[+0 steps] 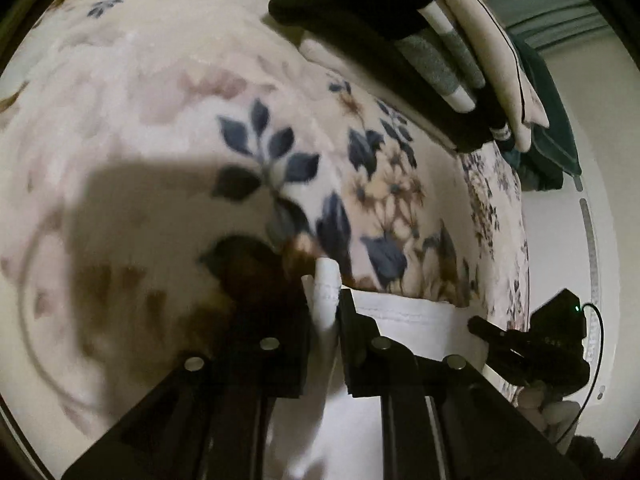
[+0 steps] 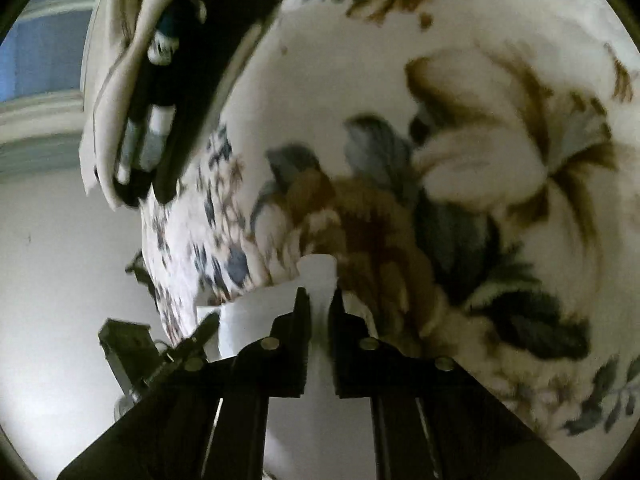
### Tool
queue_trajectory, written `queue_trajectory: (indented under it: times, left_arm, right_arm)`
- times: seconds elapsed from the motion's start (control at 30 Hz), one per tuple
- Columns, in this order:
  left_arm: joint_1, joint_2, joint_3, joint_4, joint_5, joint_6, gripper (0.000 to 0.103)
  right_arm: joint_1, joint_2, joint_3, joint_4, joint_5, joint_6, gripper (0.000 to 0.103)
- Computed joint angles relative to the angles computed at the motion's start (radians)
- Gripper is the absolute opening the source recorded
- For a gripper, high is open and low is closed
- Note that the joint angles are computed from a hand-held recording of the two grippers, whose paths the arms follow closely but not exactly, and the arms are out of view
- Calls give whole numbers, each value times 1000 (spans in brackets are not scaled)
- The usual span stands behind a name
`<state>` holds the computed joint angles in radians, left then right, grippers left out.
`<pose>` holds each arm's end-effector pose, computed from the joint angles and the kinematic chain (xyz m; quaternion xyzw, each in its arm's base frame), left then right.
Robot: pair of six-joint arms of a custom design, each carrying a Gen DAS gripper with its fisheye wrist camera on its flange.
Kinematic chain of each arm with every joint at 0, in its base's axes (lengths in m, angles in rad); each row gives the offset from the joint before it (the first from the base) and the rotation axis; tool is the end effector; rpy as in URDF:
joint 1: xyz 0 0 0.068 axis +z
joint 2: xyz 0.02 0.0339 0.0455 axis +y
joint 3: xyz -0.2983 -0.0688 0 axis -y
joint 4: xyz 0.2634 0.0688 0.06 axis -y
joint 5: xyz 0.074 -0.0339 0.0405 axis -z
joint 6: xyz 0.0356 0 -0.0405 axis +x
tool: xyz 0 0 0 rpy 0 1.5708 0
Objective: Fold small clothes
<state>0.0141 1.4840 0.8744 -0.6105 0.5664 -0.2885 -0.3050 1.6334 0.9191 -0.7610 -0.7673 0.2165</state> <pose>0.2804 -0.0152 0.2114 -0.0943 0.9420 -0.2955 0.1283 0.2807 -0.0625 0.1848 0.2215 0.8995 0.3716 0.0608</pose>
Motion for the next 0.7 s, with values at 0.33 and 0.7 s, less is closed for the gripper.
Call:
queue_trajectory:
  times: [0.33,0.7]
  left_arm:
    - [122,45,-10,-41,109,0,20]
    - [320,-68,-147,-326,346,272,67]
  right_arm:
    - [56,82,110,-81,141,-64,18]
    - [-164,144,26,-457,-54,-525,75]
